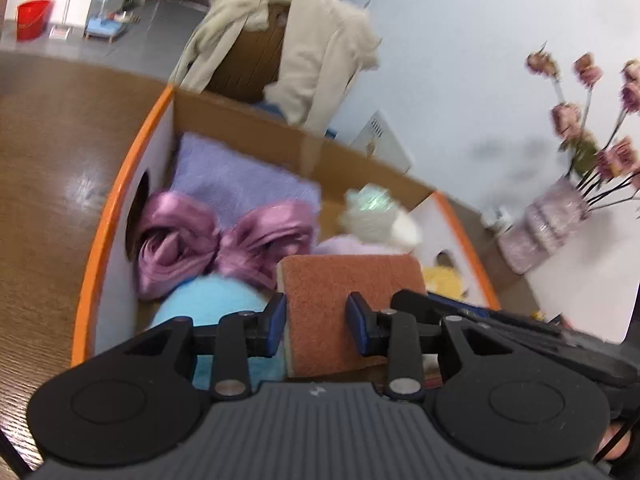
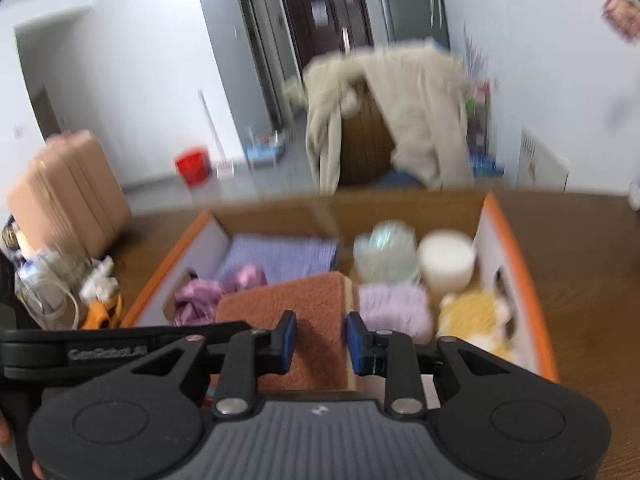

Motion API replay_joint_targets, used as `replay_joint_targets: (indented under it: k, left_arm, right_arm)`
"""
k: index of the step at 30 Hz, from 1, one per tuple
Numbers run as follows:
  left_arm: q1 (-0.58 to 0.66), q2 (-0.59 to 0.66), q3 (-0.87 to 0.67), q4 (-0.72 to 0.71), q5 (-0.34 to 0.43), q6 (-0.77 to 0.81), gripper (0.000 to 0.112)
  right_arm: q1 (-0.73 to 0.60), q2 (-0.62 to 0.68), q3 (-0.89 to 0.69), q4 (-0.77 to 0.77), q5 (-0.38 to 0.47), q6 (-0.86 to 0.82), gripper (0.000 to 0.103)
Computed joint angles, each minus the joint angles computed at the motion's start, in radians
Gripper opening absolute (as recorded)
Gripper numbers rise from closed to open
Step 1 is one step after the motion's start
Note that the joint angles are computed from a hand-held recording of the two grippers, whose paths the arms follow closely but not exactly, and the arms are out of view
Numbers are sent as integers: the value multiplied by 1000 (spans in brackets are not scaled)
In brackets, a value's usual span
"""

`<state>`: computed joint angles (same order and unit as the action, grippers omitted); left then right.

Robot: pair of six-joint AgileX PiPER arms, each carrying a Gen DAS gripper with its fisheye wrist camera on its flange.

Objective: Organize soft objects
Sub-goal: 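Carry the sponge block into the box and open both tools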

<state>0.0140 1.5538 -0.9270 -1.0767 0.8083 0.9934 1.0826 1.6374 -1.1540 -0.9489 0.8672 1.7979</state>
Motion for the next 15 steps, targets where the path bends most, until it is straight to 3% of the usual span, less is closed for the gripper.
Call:
replay_joint_targets:
  k: [3, 7, 8, 15]
  left_arm:
    - [-28, 3, 4, 60, -51, -5, 33]
    - [-72, 21, -8, 80, -93, -19, 33]
    - [-87, 16, -8, 93, -103, -35, 33]
    - [-81, -64, 28, 152, -112, -63, 37]
  right_arm:
    - [-61, 34, -6, 89, -83, -64, 26]
    - [-190, -13, 144, 129, -364, 12, 26]
    - [-195, -25, 171, 102, -385, 61, 26]
    - [-98, -12, 102, 119, -211, 24, 29]
